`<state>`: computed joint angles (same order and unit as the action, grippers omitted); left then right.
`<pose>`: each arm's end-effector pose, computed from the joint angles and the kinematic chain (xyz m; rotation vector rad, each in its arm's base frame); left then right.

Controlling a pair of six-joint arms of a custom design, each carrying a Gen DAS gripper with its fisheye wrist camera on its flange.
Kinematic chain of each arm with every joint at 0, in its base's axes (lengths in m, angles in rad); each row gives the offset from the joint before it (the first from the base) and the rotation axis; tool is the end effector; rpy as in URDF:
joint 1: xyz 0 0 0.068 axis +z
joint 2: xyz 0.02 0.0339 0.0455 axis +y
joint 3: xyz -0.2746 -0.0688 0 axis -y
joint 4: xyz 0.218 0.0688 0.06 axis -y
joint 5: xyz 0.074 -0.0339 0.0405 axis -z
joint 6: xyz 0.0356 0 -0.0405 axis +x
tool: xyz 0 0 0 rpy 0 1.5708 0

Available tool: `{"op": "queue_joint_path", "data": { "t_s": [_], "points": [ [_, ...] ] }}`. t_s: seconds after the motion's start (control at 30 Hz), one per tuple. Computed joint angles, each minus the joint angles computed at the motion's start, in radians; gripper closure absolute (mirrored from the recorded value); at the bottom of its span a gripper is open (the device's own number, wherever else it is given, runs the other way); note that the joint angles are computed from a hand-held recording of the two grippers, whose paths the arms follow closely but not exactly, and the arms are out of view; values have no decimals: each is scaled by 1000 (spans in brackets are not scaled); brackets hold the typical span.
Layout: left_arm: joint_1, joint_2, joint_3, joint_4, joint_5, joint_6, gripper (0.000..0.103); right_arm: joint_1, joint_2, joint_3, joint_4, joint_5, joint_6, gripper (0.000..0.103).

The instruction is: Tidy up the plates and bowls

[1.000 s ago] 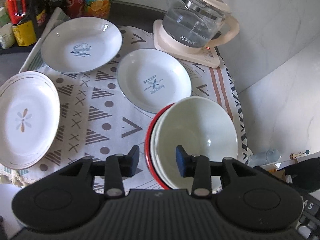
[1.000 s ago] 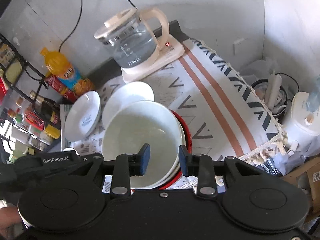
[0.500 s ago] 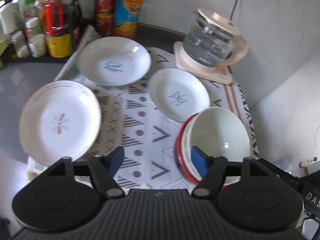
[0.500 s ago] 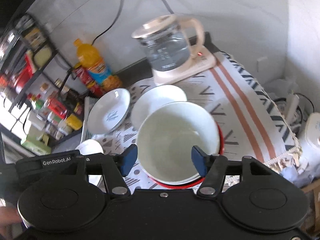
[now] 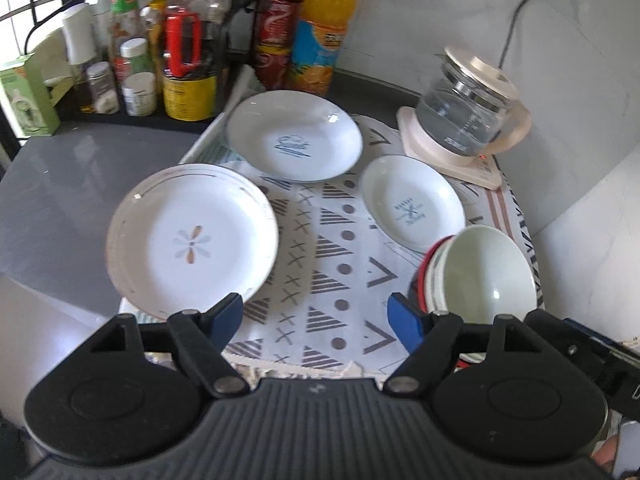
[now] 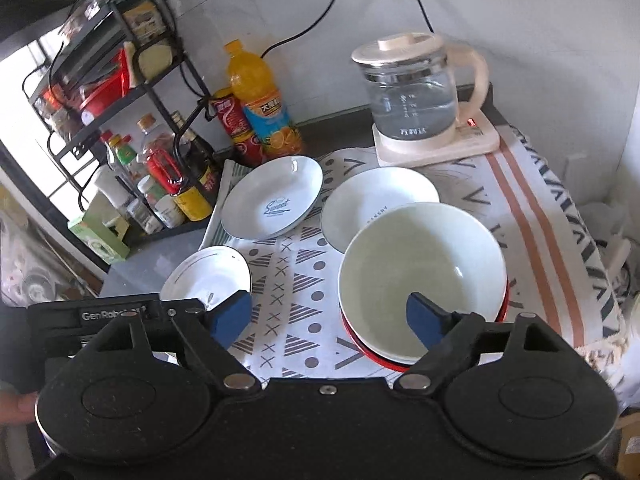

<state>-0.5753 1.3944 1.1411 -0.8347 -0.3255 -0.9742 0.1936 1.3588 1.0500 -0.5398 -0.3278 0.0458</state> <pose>0.2142 -0.1253 0.2919 -0.6112 2.4993 -0.1411 0.2523 0.0611 0.2920 -0.3289 2.3988 0.5058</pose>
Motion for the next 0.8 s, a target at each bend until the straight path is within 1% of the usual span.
{"op": "queue_joint_path", "data": {
  "t_s": [0.1,0.23,0.3,0.4,0.5,0.67,0.8],
  "points": [
    [13,-42,-22,-25,-12,-18,25,24,2,10,4,0,-13,14],
    [19,-84,-31,-76,-34,-39,25,47,11,17,17,-5,-3,14],
    [23,-103,-33,-100,-43,-48,25,66,17,28,9,12,0,14],
    [45,-128,-39,-105,-34,-37,25,82,21,38,4,14,13,11],
    [78,-138,-46,-92,-28,-20,25,105,33,46,10,30,15,10],
    [165,-146,-71,-47,13,29,25,148,83,78,26,59,15,10],
    [259,-127,-88,9,64,100,25,173,150,123,46,73,29,10]
  ]
}}
